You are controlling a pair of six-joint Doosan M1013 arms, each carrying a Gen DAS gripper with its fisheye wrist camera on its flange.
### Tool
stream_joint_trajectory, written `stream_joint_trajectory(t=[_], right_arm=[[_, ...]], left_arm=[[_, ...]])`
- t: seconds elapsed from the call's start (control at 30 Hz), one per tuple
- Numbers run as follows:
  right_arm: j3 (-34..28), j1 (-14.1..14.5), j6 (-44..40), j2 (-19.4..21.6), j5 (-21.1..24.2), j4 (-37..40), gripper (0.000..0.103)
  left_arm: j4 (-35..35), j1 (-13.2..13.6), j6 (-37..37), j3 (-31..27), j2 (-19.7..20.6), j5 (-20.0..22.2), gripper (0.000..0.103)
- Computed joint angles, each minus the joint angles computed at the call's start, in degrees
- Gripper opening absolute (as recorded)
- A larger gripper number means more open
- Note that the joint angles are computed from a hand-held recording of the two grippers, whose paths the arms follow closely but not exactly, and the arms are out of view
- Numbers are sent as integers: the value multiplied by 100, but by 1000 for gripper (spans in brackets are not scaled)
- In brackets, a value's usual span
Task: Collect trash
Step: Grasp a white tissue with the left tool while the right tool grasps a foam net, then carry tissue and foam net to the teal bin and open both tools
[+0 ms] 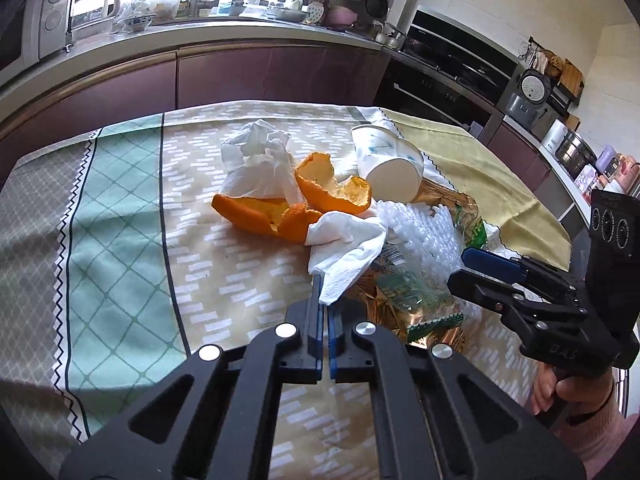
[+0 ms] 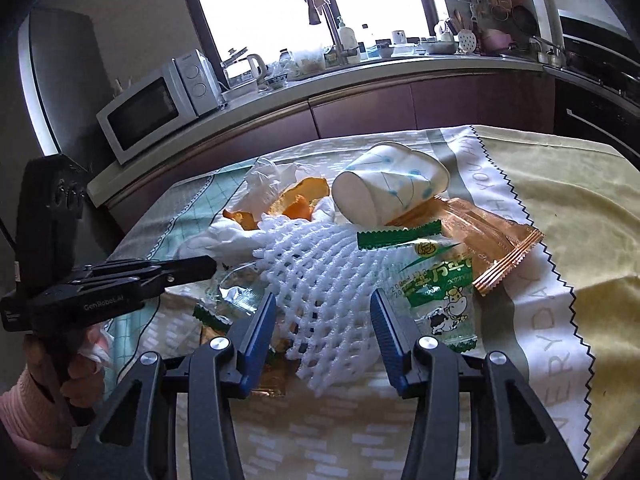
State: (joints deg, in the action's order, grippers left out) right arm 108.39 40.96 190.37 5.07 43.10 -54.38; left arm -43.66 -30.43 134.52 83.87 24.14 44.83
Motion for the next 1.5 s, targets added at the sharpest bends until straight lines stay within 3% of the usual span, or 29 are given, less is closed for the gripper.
stream_joint_trajectory(t=[0.1, 0.13, 0.17, 0.5, 0.7, 1.0, 1.27, 1.4, 1.5], right_arm=[[-7, -23, -81, 27, -45, 89, 22], [-1, -32, -91, 25, -95, 110, 8], [3, -24, -48, 19, -86, 71, 5], [159, 153, 959, -298, -222, -1004, 3], [34, 259, 1043, -353, -331, -1374, 3], [-297, 275, 840, -199, -902, -1671, 3], [-741, 145, 104, 171, -1749, -1156, 3], [-1098, 53, -857, 452, -2295, -429, 3], [-1452, -7, -2142, 731, -2679, 631, 3]], left_arm=[[-276, 73, 234, 84, -87, -16, 2], [-354, 94, 319, 115, -122, -40, 2], [-453, 124, 421, 146, -158, -43, 2], [-1227, 503, 1143, 499, -532, 74, 2], [-1557, 777, 1373, 660, -720, 137, 2], [-2377, 1297, 2151, 990, -1146, 36, 2], [-2751, 1749, 2465, 1203, -1479, -340, 2], [-2673, 2018, 2304, 1281, -1590, -644, 2], [-2543, 2234, 2095, 1339, -1658, -935, 2]])
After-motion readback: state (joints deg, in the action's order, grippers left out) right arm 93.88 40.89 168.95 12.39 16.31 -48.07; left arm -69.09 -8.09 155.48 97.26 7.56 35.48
